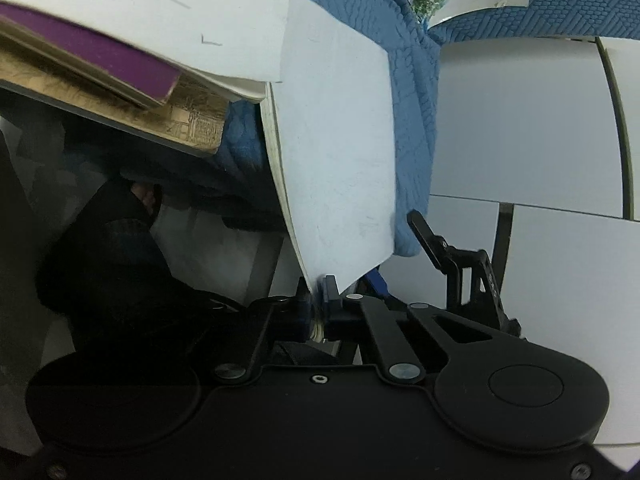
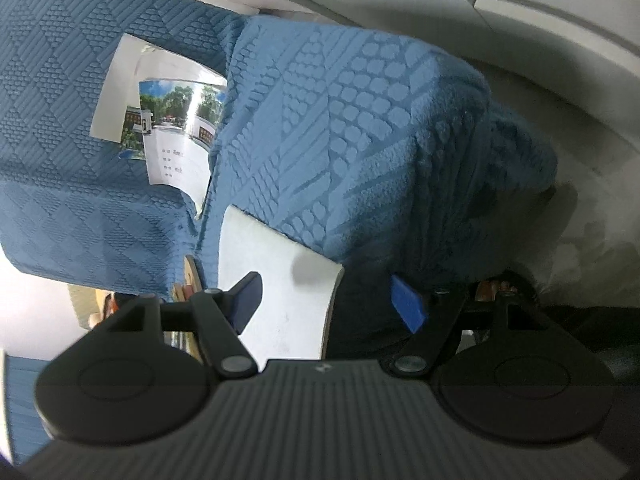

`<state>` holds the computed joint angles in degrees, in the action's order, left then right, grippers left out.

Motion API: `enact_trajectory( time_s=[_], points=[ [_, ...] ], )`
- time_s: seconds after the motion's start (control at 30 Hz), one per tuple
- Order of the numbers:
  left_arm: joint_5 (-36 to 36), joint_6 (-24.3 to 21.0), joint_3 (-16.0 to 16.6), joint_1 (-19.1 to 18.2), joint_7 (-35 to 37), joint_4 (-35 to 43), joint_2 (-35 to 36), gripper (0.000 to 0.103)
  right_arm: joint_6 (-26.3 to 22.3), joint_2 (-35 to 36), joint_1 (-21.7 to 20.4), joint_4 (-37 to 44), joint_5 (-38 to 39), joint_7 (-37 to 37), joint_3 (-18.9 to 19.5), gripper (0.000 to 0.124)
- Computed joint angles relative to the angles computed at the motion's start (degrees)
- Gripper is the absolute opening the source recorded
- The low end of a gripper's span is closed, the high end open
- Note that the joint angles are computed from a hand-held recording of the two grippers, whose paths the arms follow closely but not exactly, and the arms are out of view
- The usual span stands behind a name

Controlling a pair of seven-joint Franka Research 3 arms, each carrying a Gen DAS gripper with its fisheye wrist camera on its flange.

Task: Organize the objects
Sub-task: 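Carry the white papers with both tools over to the book stack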

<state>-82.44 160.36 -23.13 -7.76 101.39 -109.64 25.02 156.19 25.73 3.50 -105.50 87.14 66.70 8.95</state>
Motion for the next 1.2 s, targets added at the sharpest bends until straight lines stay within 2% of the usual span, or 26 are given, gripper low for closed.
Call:
enact_trajectory(
  time_s=[0.1, 0.2, 0.33, 0.47, 0.6, 0.73, 0.77, 0.83, 1.1, 1.2],
  points=[
    [-0.71, -1.12, -0.13, 0.66, 0.89, -0.74, -0.95, 0.003, -1.70, 0.08, -0.96, -0.03, 3.67, -1.97, 0.45, 0.073],
    [-2.49, -3.26, 0.37, 1.10, 1.80, -2.46, -2.69, 0.003, -2.59, 0.06, -0.99, -0.34, 4.77, -1.51, 0.02, 0.064],
    [-4.40, -4.82, 1.68, 0.79, 3.48, -4.46, -4.82, 0.002, -6.21, -0.03, -1.13, -0.87, 2.27, 1.41, -0.33, 0.044],
    [-4.08, -5.60, 3.28, -0.16, 3.62, -5.56, -6.42, 0.002, -7.03, -1.57, -0.32, -2.16, -2.48, 4.85, -0.69, 0.037],
    [-5.29, -6.53, 4.07, -0.35, 5.28, -6.15, -7.57, 0.003, -8.04, -4.94, -0.92, -5.07, 2.06, 1.97, -0.48, 0.026],
    [-8.87, -8.84, 4.83, 0.02, 8.52, -6.75, -8.58, 0.004, -13.22, -8.19, -0.90, -7.47, 6.97, -4.20, -1.37, 0.012],
    [-8.44, -9.47, 5.21, -0.11, 8.18, -6.85, -8.81, 0.004, -12.53, -9.13, -0.11, -7.93, 6.71, -4.83, -1.72, 0.007],
    [-7.82, -9.66, 5.70, -0.45, 8.14, -6.91, -9.18, 0.005, -10.16, -10.85, 1.46, -8.77, 7.35, -7.18, -2.21, 0.005],
    [-13.72, -11.41, 7.02, -0.69, 11.42, -8.07, -12.42, 0.006, -2.86, -15.68, 5.75, -10.37, 7.19, -6.01, -3.38, 0.005],
    [-13.85, -11.92, 7.90, -0.99, 12.02, -8.05, -13.85, 0.006, -0.15, -16.97, 7.20, -9.73, 6.62, -5.84, -3.45, 0.005]
  ],
)
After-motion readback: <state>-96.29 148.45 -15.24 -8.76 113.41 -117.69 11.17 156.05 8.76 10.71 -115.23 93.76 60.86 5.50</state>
